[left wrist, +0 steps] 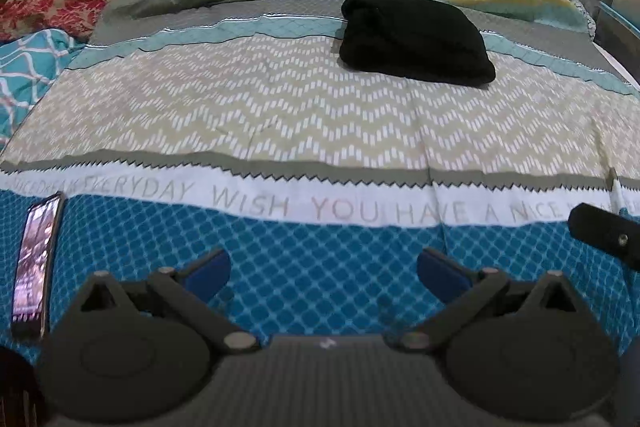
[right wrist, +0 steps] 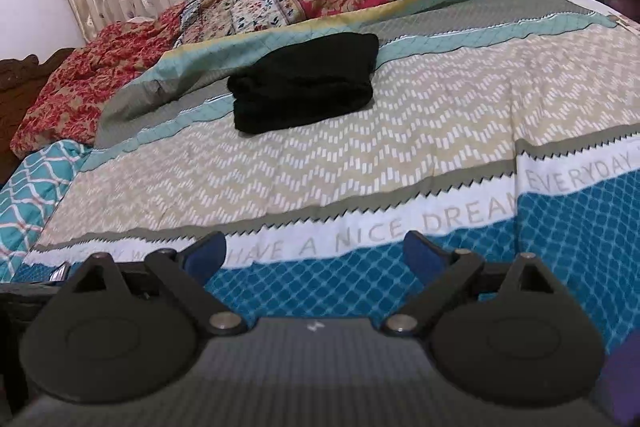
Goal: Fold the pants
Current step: 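Open both grippers and pull them back from the placed pants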
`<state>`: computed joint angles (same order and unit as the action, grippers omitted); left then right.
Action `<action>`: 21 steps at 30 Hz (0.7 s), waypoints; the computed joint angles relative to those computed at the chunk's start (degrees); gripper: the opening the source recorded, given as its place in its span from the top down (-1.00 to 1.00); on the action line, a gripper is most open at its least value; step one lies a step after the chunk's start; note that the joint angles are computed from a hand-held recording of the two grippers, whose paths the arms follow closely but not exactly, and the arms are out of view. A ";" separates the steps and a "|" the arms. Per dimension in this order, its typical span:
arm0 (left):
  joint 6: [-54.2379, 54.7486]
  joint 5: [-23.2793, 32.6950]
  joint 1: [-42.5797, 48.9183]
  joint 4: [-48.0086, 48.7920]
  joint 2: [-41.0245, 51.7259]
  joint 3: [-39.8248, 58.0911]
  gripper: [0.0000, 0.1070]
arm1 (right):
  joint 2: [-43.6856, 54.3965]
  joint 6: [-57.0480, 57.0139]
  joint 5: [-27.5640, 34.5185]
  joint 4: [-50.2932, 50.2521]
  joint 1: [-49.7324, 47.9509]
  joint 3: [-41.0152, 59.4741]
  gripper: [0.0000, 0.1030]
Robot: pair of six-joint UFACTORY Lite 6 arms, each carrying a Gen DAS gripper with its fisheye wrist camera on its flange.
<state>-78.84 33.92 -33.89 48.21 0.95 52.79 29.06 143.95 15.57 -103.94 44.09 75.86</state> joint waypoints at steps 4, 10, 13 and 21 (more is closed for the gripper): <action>-3.96 2.37 -3.11 2.50 -0.94 -1.54 -0.92 | -1.25 0.09 1.57 0.84 2.07 -1.75 -0.87; -6.28 4.81 -5.98 5.16 -1.69 -2.23 -0.92 | -2.12 2.86 1.71 0.28 2.31 -3.54 -0.87; -6.65 4.15 -6.27 5.23 -1.89 -1.76 -0.92 | -3.39 0.41 1.37 2.83 2.09 -4.73 -0.87; -3.68 -0.96 -6.41 3.88 2.74 3.68 -0.92 | -23.97 -13.94 21.54 20.24 8.69 -29.71 -0.87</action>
